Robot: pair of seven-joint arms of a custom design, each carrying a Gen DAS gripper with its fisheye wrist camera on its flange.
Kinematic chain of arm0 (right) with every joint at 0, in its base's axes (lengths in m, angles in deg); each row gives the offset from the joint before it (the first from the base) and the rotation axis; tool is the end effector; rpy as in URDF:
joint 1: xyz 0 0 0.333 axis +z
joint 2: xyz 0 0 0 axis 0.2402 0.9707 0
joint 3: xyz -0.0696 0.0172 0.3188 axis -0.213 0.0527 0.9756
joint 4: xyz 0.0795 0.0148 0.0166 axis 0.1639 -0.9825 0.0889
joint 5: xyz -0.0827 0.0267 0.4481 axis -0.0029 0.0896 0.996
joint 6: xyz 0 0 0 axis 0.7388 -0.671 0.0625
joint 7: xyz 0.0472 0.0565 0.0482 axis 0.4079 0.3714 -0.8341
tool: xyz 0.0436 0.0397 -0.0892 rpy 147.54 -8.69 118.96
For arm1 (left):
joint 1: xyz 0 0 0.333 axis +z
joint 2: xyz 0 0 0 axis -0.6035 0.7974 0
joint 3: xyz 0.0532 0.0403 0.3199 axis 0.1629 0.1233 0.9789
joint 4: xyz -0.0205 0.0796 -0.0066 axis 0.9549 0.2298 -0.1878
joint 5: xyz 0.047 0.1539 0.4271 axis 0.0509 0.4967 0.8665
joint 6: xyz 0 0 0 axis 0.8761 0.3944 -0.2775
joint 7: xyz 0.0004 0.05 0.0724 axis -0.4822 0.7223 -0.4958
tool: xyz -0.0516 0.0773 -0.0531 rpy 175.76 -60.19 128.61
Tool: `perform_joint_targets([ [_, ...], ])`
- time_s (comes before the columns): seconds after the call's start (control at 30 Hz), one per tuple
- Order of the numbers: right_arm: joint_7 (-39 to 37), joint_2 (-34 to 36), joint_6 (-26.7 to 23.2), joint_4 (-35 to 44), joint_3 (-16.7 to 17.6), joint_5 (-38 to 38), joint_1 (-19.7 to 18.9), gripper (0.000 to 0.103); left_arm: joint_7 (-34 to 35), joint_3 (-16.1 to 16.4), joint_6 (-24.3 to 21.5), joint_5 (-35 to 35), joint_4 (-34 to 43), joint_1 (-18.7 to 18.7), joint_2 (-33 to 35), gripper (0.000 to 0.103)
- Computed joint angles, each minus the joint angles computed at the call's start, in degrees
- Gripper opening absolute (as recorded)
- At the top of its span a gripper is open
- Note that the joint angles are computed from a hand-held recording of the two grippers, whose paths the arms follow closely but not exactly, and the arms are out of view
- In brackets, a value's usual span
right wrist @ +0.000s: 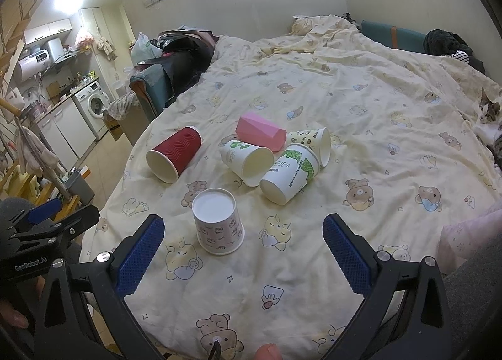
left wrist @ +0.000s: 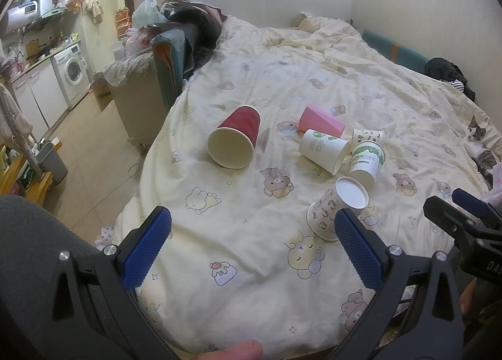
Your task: Flip cup upside down
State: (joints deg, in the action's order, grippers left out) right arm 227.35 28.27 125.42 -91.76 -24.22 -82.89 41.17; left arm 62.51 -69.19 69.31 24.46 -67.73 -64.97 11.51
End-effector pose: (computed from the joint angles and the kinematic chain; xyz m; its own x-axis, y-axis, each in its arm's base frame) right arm 0.6326 0.3625 0.4434 0.0042 -0.9799 -0.1993 -0.6720 0.1449 -0.7262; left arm 0.6682 -0.4049 0.4581 -0.1501 -0.9885 0.0178 -0.6935 0.0924 -0.7145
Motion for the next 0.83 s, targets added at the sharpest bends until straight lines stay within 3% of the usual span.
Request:
perform_joint_targets([
  [0.83,0.07,0.01,0.12,-0.05,-0.11,-0.11,0.04,0.103,-0.24,-0.03,-0.07,-0.15,-0.07,-0.04,0.05,0.103],
])
